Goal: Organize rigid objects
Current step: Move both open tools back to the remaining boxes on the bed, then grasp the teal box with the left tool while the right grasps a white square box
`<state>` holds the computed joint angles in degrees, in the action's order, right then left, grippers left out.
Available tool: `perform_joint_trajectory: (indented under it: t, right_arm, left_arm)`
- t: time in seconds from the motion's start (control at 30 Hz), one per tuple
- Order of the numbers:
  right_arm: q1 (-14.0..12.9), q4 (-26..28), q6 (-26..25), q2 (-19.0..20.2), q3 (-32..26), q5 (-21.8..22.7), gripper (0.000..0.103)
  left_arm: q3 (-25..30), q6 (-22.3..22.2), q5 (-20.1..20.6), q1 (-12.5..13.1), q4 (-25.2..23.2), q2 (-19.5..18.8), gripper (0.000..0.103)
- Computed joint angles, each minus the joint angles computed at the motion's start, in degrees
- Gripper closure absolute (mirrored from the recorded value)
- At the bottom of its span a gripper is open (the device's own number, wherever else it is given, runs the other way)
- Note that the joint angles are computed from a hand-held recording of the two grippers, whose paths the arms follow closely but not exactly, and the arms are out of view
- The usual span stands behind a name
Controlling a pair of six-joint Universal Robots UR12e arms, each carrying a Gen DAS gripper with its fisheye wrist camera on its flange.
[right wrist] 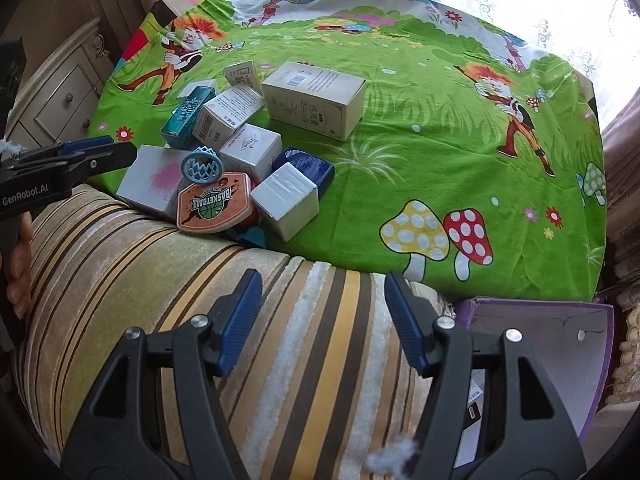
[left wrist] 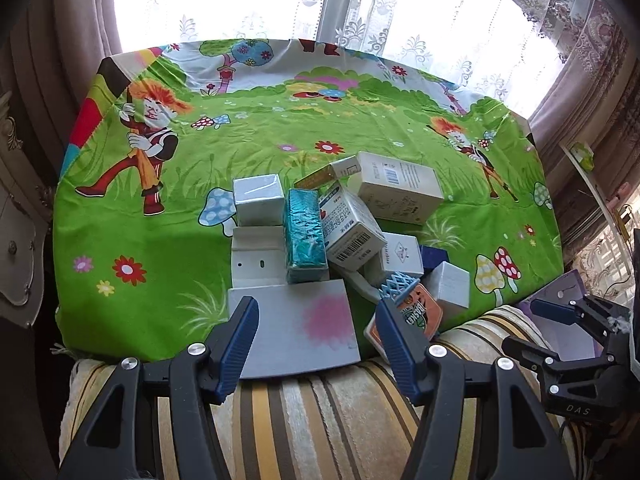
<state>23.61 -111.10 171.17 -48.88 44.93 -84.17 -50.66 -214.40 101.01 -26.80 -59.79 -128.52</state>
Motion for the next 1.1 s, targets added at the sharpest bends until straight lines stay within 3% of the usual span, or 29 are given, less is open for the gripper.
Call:
perform_joint_trajectory:
  t: [0.37, 0.57, 0.7, 0.83, 1.1]
  right_arm:
    - [1.4, 2.9, -5.1, 3.8, -5.6, -4.4, 0.036]
    - [1.4, 6.1, -7.6, 6.4, -9.8, -3.8, 0.036]
    - [1.3, 8.3, -9.3, 8.1, -12.7, -2.5, 0.036]
    - [1.4, 9.6, -11.1, 9.7, -15.4, -1.9, 0.036]
    - [1.2, 13.0, -12.9, 12.4, -20.1, 1.0, 0.036]
  left_arm:
    - [5.8, 2.1, -1.9, 1.5, -6.0, -4.0, 0.041]
    - [8.5, 3.0, -2.7, 2.1, -8.0, -5.8, 0.042]
    - [9.3, 3.4, -3.8, 2.3, -8.1, -6.5, 0.05]
    - [8.8, 3.2, -4.9, 2.6, -7.5, -6.4, 0.067]
    - [6.9, 2.6, -4.9, 2.5, -5.3, -5.6, 0.072]
